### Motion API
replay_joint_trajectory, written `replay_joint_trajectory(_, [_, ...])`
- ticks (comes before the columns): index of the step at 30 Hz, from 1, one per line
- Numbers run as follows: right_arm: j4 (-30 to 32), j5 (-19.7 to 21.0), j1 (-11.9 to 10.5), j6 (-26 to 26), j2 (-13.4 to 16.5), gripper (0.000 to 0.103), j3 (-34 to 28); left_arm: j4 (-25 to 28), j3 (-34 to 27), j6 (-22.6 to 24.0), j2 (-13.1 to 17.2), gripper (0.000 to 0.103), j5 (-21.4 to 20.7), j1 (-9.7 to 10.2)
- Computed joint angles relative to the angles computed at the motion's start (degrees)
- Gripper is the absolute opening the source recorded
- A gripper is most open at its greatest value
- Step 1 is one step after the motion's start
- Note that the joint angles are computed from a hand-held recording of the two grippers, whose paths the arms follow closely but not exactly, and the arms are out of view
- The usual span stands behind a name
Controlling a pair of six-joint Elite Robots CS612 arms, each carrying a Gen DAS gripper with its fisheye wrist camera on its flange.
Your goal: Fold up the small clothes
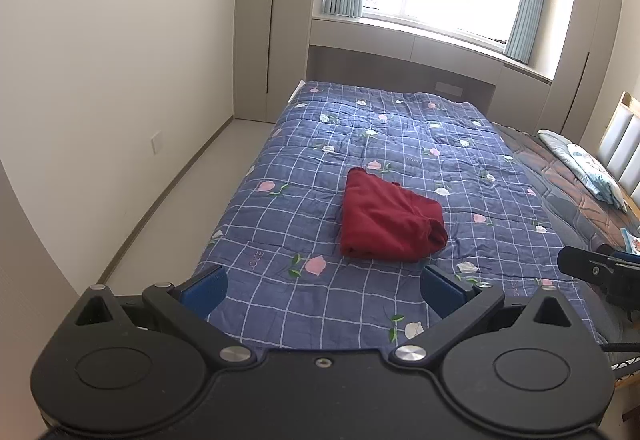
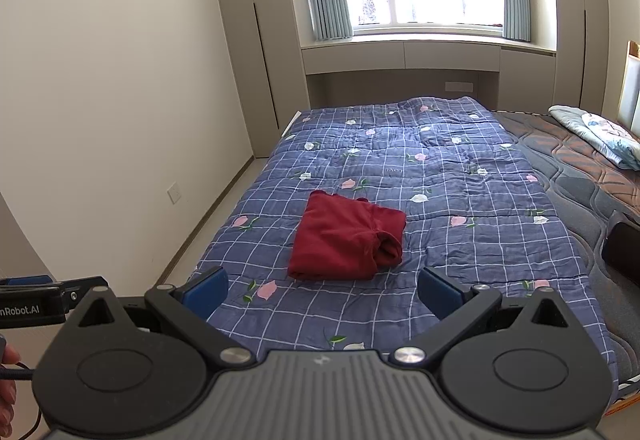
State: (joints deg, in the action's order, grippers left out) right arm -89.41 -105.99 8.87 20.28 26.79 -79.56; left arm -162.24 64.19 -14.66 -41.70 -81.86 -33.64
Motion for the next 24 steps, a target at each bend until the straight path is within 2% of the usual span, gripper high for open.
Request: replay_joint_trajectory(24, [0.51,0.06,-0.06,-0.02,-0.13,0.103,-0.23,0.36,0.07,-0.44,-0.08,0.102,0.14,0.02])
